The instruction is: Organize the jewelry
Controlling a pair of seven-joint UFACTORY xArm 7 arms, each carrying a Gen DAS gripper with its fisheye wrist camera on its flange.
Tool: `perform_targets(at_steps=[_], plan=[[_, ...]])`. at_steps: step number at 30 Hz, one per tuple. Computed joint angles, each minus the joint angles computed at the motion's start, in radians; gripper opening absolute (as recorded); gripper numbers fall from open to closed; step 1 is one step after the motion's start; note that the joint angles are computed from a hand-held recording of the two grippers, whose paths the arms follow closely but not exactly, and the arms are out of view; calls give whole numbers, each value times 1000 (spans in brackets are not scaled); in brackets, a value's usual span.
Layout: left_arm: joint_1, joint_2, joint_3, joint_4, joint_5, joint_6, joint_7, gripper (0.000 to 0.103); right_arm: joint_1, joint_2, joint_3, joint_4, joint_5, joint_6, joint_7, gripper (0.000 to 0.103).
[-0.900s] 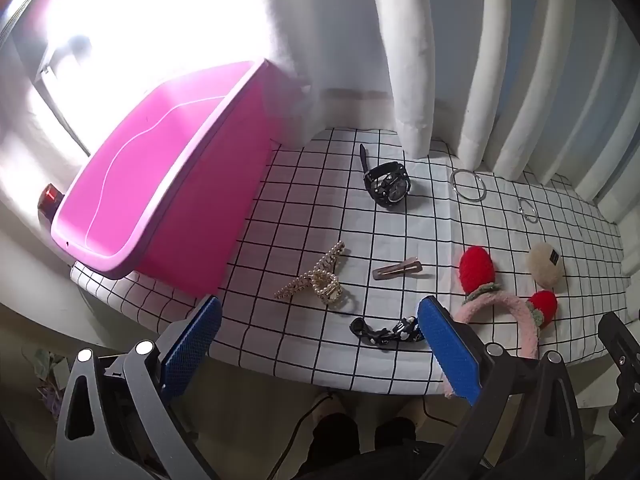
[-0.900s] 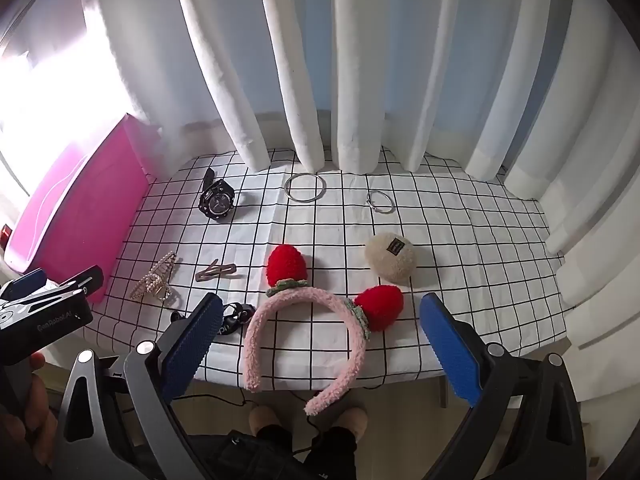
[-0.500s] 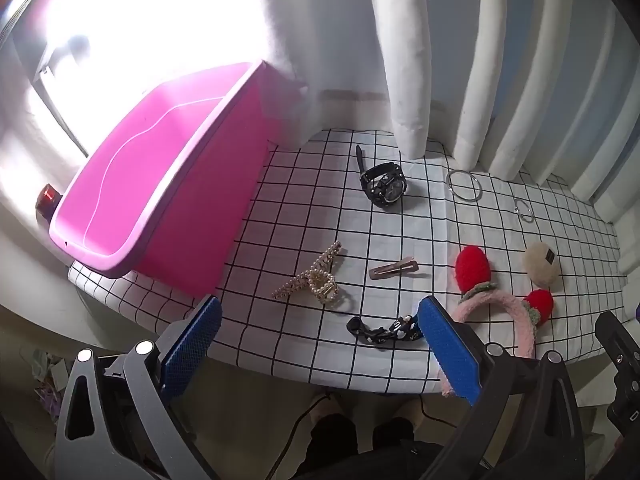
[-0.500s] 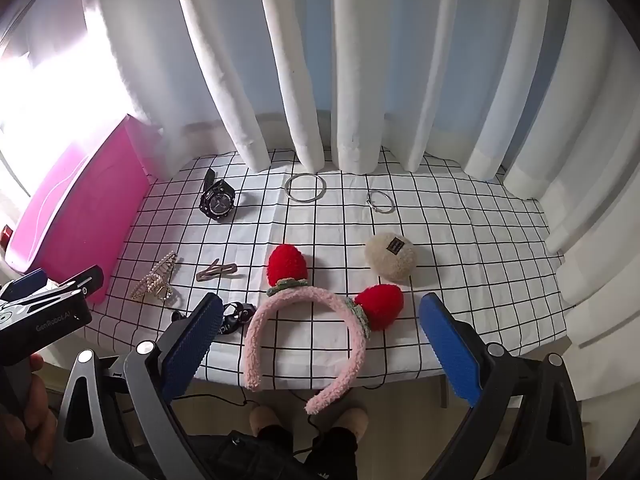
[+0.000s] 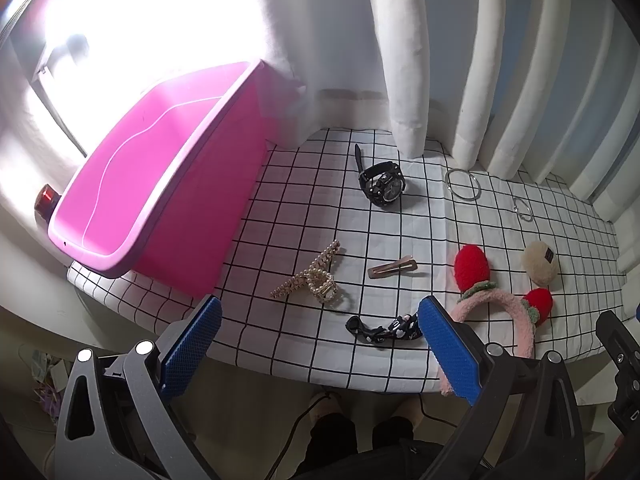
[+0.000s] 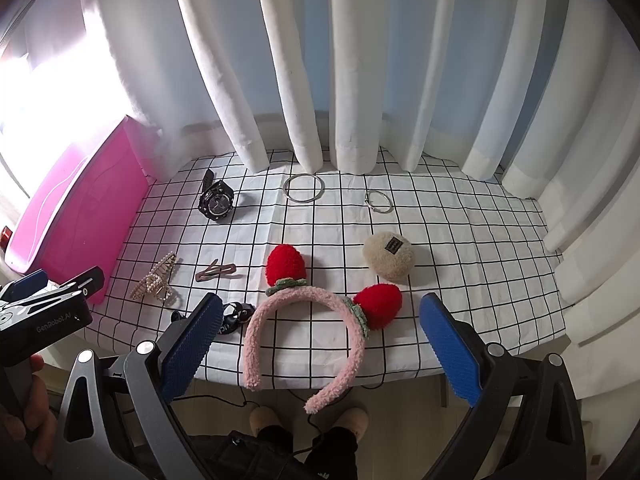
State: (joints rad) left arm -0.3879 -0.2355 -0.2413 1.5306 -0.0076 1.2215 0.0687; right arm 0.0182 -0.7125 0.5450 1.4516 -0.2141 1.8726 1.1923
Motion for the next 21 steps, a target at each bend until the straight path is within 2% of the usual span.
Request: perform_targets(at_steps=[21], plan=[[1,11,2,14,-5,1,-5,97,16,4,-16,-18,0,-22,4,94]])
